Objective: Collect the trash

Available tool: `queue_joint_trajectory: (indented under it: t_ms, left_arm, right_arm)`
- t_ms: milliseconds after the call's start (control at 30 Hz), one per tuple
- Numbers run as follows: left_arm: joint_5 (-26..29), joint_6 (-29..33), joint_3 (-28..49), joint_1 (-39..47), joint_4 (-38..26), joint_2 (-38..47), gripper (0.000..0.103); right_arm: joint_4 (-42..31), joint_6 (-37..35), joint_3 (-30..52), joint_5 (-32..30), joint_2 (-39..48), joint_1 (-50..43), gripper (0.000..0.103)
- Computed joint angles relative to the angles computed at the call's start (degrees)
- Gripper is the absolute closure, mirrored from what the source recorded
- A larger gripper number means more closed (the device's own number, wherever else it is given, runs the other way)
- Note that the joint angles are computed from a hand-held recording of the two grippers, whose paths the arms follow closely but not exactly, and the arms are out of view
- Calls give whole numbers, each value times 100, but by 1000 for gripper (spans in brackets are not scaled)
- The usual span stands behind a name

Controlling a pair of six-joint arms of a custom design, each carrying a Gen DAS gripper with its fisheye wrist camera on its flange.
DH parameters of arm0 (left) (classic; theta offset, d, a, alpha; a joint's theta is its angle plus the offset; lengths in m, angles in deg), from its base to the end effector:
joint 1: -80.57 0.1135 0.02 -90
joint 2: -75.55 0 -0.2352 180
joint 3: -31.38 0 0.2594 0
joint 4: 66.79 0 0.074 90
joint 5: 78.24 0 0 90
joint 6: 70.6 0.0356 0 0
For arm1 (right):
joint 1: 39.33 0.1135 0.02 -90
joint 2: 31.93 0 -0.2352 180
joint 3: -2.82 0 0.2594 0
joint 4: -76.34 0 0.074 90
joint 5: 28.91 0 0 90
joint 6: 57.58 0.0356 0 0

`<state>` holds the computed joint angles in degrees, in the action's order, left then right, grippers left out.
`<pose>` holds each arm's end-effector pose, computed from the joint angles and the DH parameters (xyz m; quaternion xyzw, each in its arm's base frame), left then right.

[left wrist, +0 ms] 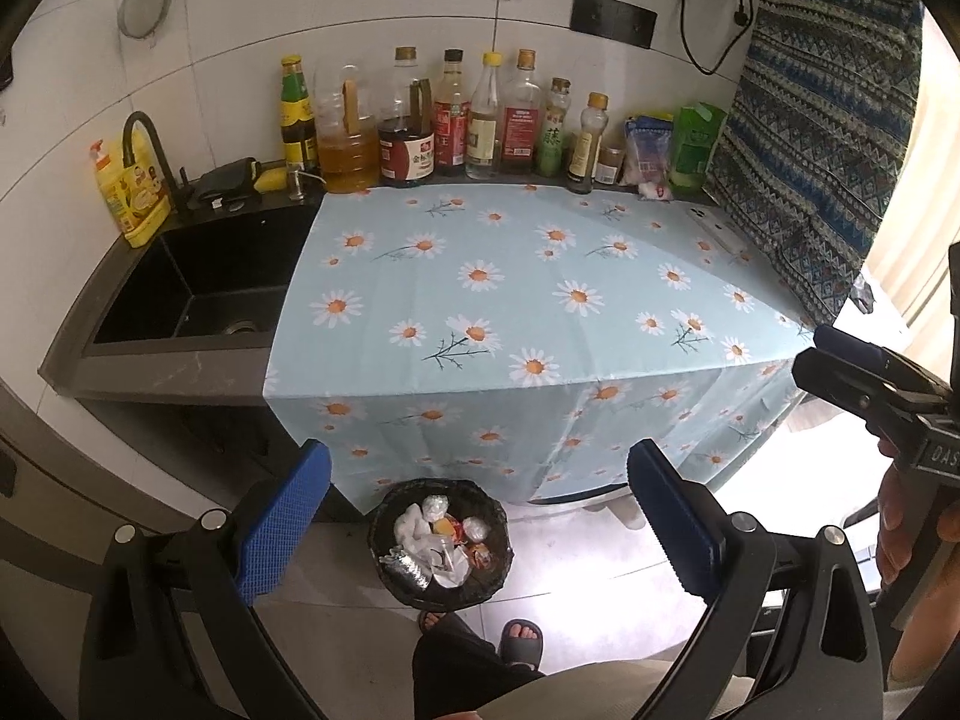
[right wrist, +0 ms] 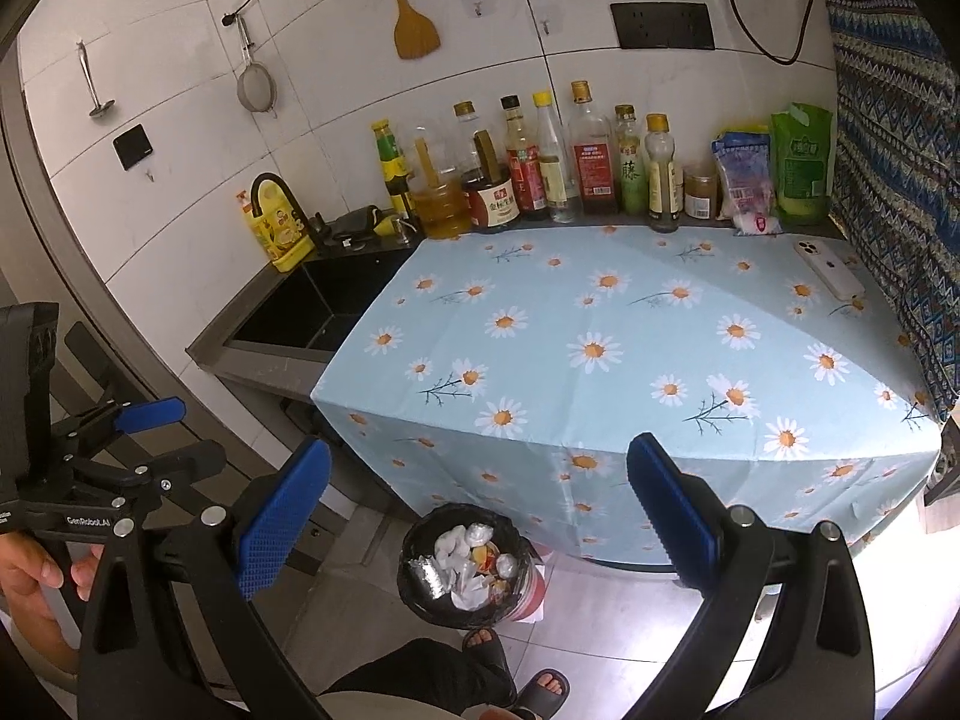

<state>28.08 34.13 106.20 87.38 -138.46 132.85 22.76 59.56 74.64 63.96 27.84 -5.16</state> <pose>0.2034 0.0142 0.3018 0.1086 0.9366 -0.0757 0.3245 0.1973 0.1318 0.2982 -0.0456 0.9105 0.1896 0.3646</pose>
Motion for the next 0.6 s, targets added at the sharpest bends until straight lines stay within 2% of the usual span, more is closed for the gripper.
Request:
queue_joint_trajectory:
  t_ms: [400, 600]
  left_arm:
    - [129, -73, 45, 125, 4, 148, 7]
    - [-10, -61, 80, -34, 1, 181, 7]
  right_arm:
    - [52, -56, -46, -112, 139, -81, 5]
    - [62, -28, -50, -148, 169, -100, 5]
